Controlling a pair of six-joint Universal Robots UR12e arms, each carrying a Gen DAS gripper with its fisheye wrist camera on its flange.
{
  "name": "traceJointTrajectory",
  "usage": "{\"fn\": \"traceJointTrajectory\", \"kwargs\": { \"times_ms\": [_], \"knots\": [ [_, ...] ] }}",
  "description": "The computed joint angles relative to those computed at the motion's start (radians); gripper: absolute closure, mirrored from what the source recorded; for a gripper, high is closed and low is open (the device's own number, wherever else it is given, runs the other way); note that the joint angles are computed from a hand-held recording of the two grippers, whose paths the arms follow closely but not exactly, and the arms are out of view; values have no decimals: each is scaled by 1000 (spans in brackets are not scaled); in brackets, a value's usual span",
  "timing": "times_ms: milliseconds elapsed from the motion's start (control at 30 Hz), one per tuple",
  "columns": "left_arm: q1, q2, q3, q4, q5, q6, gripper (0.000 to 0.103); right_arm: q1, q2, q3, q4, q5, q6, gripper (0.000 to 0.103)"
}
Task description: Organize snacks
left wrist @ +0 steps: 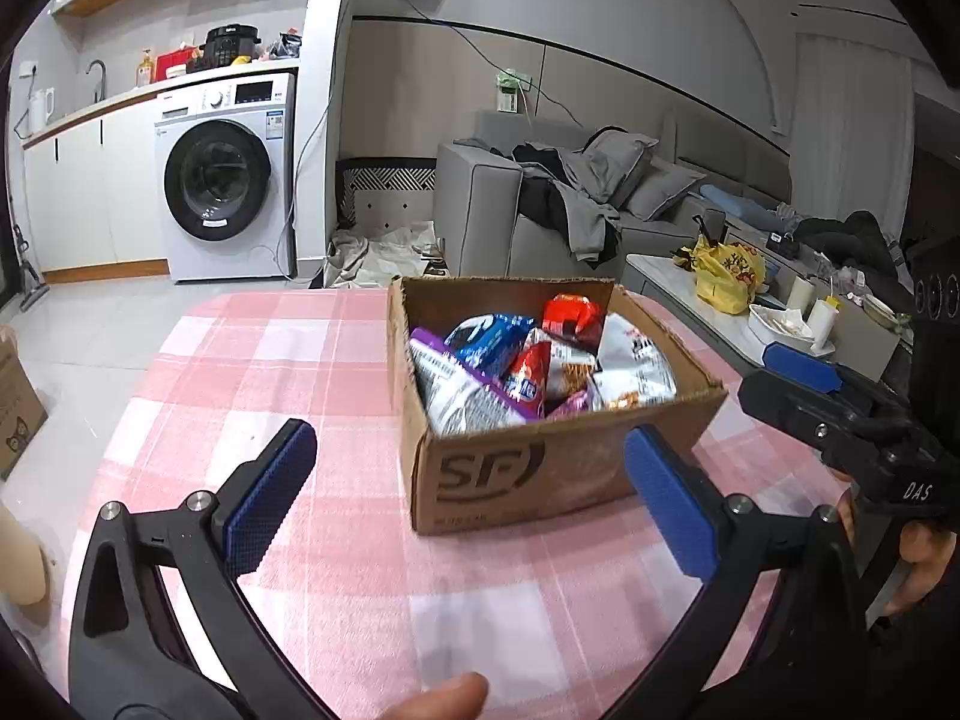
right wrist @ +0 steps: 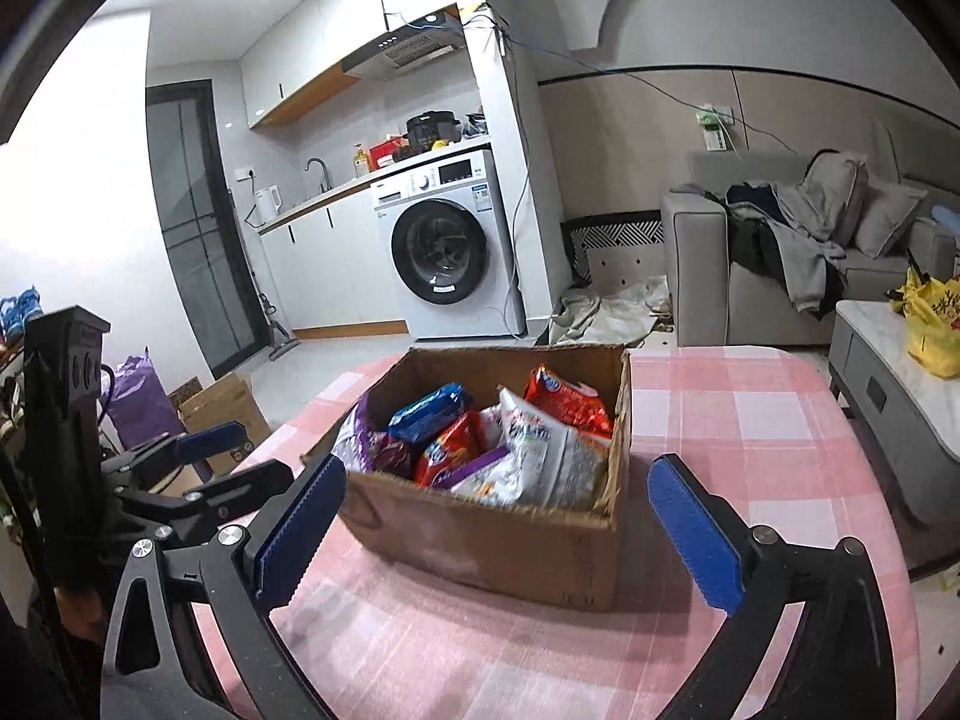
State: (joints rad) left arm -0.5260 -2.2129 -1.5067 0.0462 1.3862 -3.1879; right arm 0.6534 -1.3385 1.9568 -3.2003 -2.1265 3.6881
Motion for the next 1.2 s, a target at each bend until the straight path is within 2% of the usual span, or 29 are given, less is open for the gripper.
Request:
{"fn": "traceJointTrajectory", "kwargs": {
  "times_ms": [233, 433, 700, 833, 1200],
  "knots": [
    [12, 34, -89, 77, -10, 0, 1, 27, 17, 18, -44, -31, 1, 0],
    [7, 21, -112, 180, 14, 8, 1, 38, 39, 23, -93, -66, -18, 0],
    [-4, -10, -87, 194, 54, -19, 1, 53, 67, 20, -134, -122, -68, 0],
    [-10, -21, -77, 191, 78, -8, 1, 57, 79, 19, -147, -137, -78, 0],
    [-14, -28, -76, 213, 74, -6, 1, 63, 88, 19, -169, -161, -82, 0]
  ]
}}
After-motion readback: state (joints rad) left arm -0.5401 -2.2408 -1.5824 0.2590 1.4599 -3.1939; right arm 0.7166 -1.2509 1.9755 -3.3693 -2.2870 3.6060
